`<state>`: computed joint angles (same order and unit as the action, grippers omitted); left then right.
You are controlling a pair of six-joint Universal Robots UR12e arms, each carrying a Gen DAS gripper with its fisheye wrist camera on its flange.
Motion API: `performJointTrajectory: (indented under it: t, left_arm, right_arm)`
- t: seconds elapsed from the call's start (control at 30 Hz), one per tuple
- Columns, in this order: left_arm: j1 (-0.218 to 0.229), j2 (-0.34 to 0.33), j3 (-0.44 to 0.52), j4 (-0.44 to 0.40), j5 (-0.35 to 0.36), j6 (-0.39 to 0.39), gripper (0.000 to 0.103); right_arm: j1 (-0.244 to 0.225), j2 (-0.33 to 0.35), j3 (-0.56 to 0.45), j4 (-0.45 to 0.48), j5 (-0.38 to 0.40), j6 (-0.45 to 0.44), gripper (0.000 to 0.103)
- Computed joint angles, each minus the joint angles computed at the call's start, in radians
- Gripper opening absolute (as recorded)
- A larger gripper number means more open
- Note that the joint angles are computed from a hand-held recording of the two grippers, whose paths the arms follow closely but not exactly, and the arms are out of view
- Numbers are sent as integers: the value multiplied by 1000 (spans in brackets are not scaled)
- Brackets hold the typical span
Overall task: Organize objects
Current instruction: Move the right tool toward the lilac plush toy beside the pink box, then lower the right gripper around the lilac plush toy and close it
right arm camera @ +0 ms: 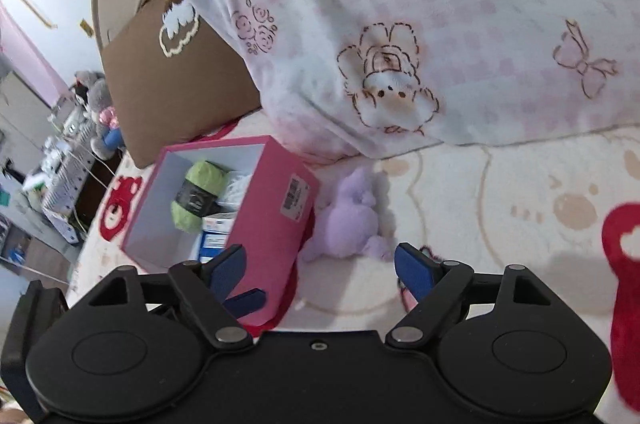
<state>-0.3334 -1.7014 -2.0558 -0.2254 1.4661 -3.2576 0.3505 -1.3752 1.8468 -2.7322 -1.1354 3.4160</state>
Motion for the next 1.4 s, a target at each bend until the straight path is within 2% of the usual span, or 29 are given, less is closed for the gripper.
performJointTrajectory:
  t: [0.13,0.2,0.27,0.33,0.43,0.63,0.73,0.83,0.93,1.0,1.17,1.2,1.23,1.3,1.4]
  left_arm:
    - [-12,-48,-5,70,26,-25,74]
    - [-10,-67,-11,105,20,-37,64]
    - [-13,-89,-16,153,38,-37,62]
    - [-17,-108,-18,193,59,-31,58]
    - [-14,-133,-19,245,67,-48,56]
    - [-17,-170,-2,267,150,-86,50]
    - [-13,-178,3,251,162,-102,50]
    - [-9,-184,3,243,148,-101,50]
    - [-7,-192,1,264,147,-110,50]
    - [-8,-197,3,277,152,-102,50]
    - [-1,-211,5,295,134,-114,50]
    - [1,-213,4,304,128,-116,50]
    - [3,-215,3,310,123,-117,50]
    - [6,-215,1,320,113,-118,48]
    - [13,-213,-3,327,88,-118,40]
  right_arm:
    - [-6,43,-27,33,13,-26,78]
    - [-13,62,-31,30,29,-14,76]
    - [-22,82,-34,27,55,9,73]
    - [-27,98,-37,25,80,4,65]
    - [-23,122,-45,5,83,-14,64]
    - [-20,173,-79,0,93,-1,62]
    - [-25,200,-90,-5,132,22,54]
    - [-21,220,-102,-14,155,15,51]
    - [-12,235,-113,-27,142,22,52]
    - [-3,241,-118,-30,96,43,56]
    - [-18,259,-116,-34,158,89,59]
    - [-22,262,-116,-24,174,113,55]
    - [-27,263,-112,-31,197,149,46]
    - [-33,265,-104,-53,229,175,41]
    - [-27,256,-100,-58,207,169,37]
